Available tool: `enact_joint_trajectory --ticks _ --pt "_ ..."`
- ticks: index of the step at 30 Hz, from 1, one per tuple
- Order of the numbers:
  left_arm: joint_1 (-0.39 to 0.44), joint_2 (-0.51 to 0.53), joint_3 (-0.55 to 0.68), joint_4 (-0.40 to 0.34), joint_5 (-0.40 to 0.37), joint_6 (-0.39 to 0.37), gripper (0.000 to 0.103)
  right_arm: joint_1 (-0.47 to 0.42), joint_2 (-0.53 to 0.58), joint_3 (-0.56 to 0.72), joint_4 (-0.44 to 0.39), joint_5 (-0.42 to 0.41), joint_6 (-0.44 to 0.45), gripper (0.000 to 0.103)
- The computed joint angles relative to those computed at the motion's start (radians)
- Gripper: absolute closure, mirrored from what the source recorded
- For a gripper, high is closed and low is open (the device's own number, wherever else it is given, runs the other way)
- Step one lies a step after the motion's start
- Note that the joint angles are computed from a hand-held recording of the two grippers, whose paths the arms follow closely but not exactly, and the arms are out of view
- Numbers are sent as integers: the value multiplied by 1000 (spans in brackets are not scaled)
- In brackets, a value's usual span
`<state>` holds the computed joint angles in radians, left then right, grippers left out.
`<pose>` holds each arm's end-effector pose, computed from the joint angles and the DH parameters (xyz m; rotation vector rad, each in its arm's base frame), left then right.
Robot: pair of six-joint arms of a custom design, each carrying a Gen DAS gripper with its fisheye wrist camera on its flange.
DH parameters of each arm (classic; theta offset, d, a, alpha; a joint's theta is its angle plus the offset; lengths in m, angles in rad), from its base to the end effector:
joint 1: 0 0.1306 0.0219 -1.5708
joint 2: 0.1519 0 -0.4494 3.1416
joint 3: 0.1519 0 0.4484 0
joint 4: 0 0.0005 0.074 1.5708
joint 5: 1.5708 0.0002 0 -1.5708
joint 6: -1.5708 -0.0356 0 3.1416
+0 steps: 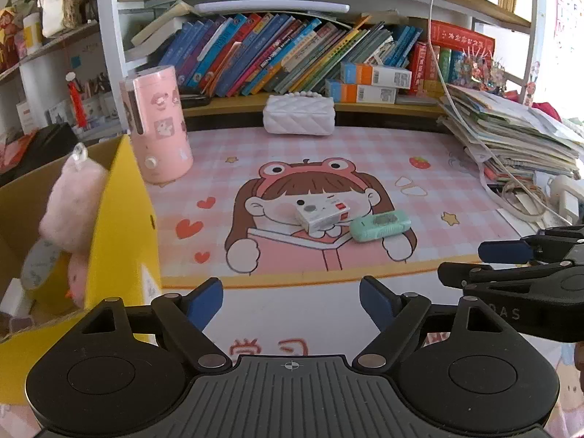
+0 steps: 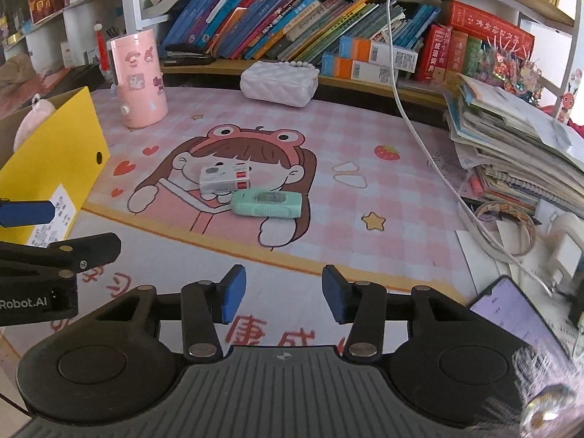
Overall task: Organize objects
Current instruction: 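Move both open tools back over the mat toward the small boxes, then close the right tool on the mint-green eraser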
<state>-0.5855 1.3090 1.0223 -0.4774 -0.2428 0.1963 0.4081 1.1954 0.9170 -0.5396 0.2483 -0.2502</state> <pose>0.4053 -0.2591 0.3752 0.3283 2.2865 -0.1149 0.3960 0.1612 0.3663 -0.0699 2.3557 0.0227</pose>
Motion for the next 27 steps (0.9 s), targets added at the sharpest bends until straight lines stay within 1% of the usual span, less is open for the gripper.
enact_joint_trajectory --ticks 6,9,10,11,12,15,20,24,25,27 --pt "-5 33 30 27 -26 3 20 -40 49 15 47 -34 36 59" --pt "-3 51 50 27 -39 2 20 -51 79 25 80 -54 43 57" --pt "-2 56 56 26 -43 2 20 -52 90 30 90 -58 46 52" --pt "0 62 62 23 -47 1 21 -51 101 34 104 -59 48 42" --pt "0 68 69 18 -59 3 21 -50 111 38 118 -55 50 38" --pt "7 80 84 6 -64 8 20 -47 147 52 152 -52 57 32" --pt "11 92 99 1 -86 7 19 -54 203 76 190 -74 68 32" --pt "14 101 111 -3 -95 4 19 -58 238 92 203 -77 66 33" --pt "14 103 113 -3 -97 5 19 -61 245 96 206 -80 61 35" --pt "16 109 119 -4 -95 6 19 -65 254 99 210 -91 62 44"
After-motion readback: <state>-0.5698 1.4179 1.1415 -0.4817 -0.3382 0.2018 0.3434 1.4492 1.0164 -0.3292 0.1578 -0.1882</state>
